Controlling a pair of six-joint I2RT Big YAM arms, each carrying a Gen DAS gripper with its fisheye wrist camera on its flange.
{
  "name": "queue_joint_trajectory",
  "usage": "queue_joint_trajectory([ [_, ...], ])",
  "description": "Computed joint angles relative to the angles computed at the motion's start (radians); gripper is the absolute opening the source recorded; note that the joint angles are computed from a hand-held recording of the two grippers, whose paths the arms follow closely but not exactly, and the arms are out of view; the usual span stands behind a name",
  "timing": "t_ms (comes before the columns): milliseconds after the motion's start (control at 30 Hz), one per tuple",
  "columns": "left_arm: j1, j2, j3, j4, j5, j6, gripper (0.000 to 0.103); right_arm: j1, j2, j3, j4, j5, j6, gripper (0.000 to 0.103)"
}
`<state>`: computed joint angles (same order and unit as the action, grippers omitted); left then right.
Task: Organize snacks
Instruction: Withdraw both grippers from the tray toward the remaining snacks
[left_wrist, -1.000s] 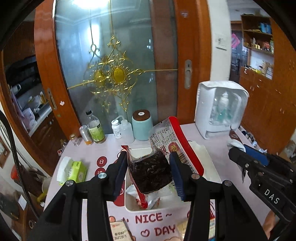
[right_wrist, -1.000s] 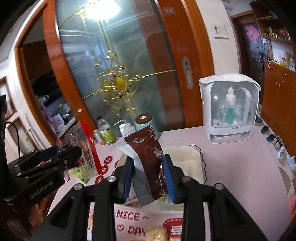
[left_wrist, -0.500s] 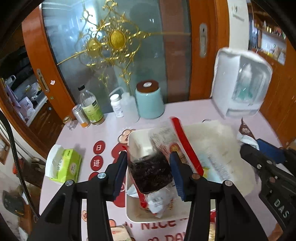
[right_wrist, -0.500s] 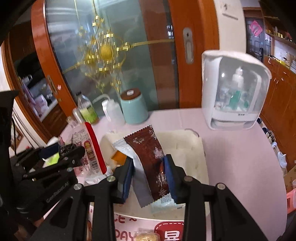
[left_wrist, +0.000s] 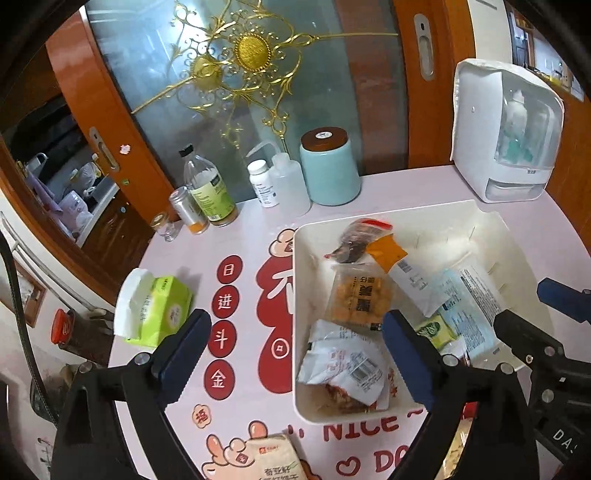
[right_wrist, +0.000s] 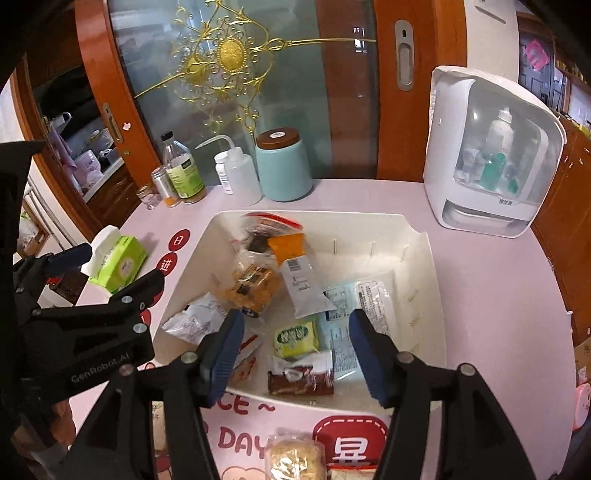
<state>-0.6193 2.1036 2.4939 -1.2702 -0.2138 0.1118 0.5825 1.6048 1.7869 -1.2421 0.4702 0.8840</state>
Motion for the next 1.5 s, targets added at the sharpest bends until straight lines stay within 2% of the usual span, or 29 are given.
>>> queue_joint_trajectory([
  [233, -0.006, -0.148, -0.202, 0.091, -0.017, 0.011, 0.093, 0.042, -0.025, 0.003, -0.013, 0.033, 0.015, 0.06],
  [667, -0.025, -0.429, -0.533, 0.168, -0.03, -0.011, 0.093, 0.17, -0.091, -0.006, -0.091, 0.085, 0.085, 0.06],
  [933, -0.03, -0.624, -0.76, 0.195, -0.062, -0.018, 0.093, 0.28, -0.136, -0.038, -0.16, 0.124, 0.17, 0.06],
  [1167, 0.004, -0.734, -0.88, 0.162, -0.064, -0.031, 0.093, 0.359, -0.184, -0.105, -0.188, 0.132, 0.263, 0.06],
  [1333, 0.041, -0.778, -0.948, 0.149, -0.039, 0.027, 0.093, 0.399, -0.207, -0.175, -0.189, 0.1, 0.365, 0.06],
  [1500, 0.069, -0.784, -1.001, 0.155, -0.003, 0.127, 0.093, 0.436, -0.203, -0.232, -0.184, 0.035, 0.472, 0.06],
])
